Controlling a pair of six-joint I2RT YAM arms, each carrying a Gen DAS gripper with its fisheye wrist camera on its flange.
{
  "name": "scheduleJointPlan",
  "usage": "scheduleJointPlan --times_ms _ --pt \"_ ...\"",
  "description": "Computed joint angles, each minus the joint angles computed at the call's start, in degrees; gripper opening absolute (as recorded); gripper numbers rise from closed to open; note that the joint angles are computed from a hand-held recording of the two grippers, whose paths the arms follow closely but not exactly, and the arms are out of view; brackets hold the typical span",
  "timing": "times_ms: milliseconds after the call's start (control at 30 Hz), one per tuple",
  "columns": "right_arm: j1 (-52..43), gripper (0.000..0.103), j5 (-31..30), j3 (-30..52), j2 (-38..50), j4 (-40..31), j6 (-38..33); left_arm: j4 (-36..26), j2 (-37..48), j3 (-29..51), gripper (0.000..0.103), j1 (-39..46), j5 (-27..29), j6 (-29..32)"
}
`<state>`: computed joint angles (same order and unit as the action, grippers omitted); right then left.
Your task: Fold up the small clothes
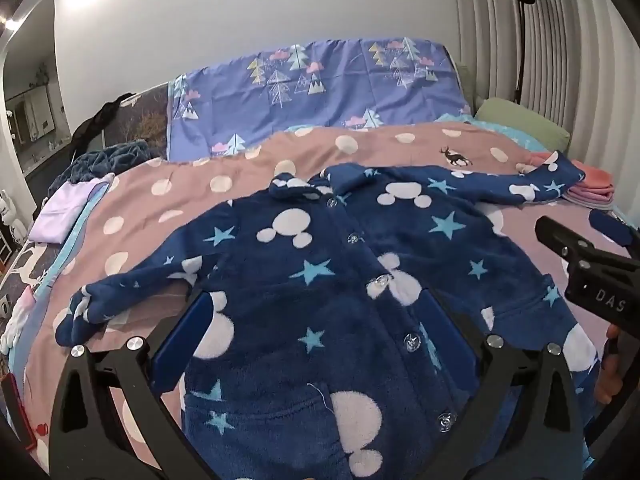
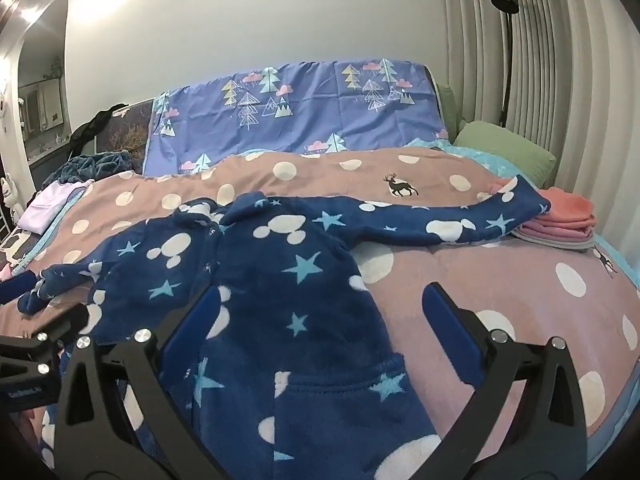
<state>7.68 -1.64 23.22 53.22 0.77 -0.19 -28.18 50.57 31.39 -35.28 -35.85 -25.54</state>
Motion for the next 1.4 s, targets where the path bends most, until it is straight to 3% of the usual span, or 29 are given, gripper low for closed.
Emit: scheduleJointPlan --times_ms 167,300,767,1067,1200,1400 --pt "0.12 0.101 0.13 -0.09 1.47 1.21 0.05 -1.44 -1.91 0.01 0.102 0.99 1.89 -1.26" --pt "-0.81 0.101 -0.94 0.51 0.97 -0.13 -0.1 -1.12 -0.89 0.4 0.102 -1.34 -1.08 -3.01" --pt "-0.79 0.101 0.25 0.41 0.14 -3.33 0.09 0.1 -3.1 -2.75 0.102 0.61 4.86 -2.02" --pt "0.17 0.101 0.77 1.51 0.96 -5.54 0.6 0.23 -6.04 -4.83 0.102 0.89 5.35 -2.3" --pt "1.35 0.101 1.6 1.47 0.98 -6.12 0.6 1.41 -6.49 -6.09 0.102 -3.08 0.05 -1.91" --pt "2.49 0.101 2.47 1.42 1.02 -6.19 1.08 4.07 -8.42 -7.67 0.102 -6.79 -2.58 -0.73"
